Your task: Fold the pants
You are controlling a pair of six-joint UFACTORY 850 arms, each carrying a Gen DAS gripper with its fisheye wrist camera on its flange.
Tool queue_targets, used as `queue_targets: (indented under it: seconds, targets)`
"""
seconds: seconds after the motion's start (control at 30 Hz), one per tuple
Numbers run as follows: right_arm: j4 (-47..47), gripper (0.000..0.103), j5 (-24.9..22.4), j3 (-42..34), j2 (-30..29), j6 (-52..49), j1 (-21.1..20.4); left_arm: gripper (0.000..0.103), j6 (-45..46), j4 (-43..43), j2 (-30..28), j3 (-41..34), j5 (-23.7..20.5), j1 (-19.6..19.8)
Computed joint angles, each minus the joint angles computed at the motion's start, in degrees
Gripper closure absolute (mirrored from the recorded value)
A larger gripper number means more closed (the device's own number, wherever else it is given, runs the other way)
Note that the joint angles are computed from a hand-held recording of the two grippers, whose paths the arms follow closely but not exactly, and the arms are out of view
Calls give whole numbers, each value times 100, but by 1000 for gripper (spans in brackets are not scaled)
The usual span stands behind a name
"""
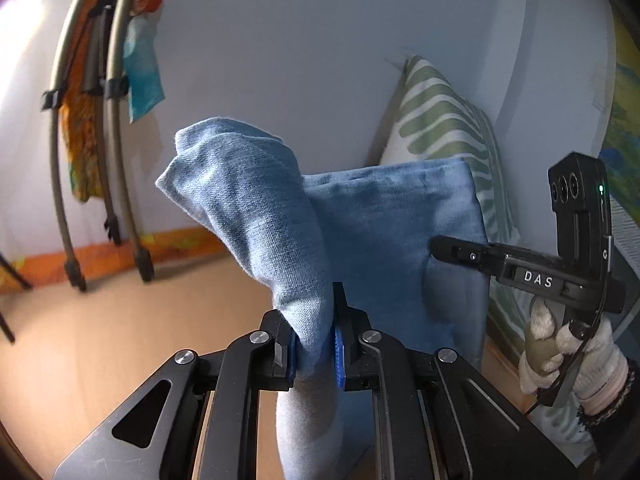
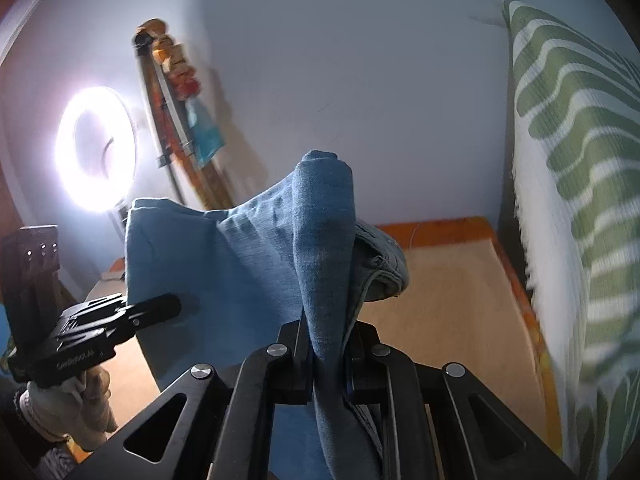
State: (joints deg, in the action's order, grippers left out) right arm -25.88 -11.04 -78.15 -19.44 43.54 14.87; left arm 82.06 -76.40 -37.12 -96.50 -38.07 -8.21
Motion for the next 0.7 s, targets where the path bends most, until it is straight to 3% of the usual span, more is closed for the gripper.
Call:
queue_targets:
  seconds: [0.17,0.4,0.63,0.7]
  targets:
    - [1077,94,-154,-845,-710,-1241,-295,91,-653,486,-755,-1080,137,-129]
    - [1363,95,-547,-1942,-1658,-1813,-498,91,-1788,1305,-1711,-2455,145,-215]
    - [1058,94,-913,-2672,-2351,-1637,-549,90,-2655,2244,-2323,-3288,323,-262]
    - [342,83,-1186,-2868,-2506,-1046,-498,86,-3059,2630,-2433,-3467,296,-256]
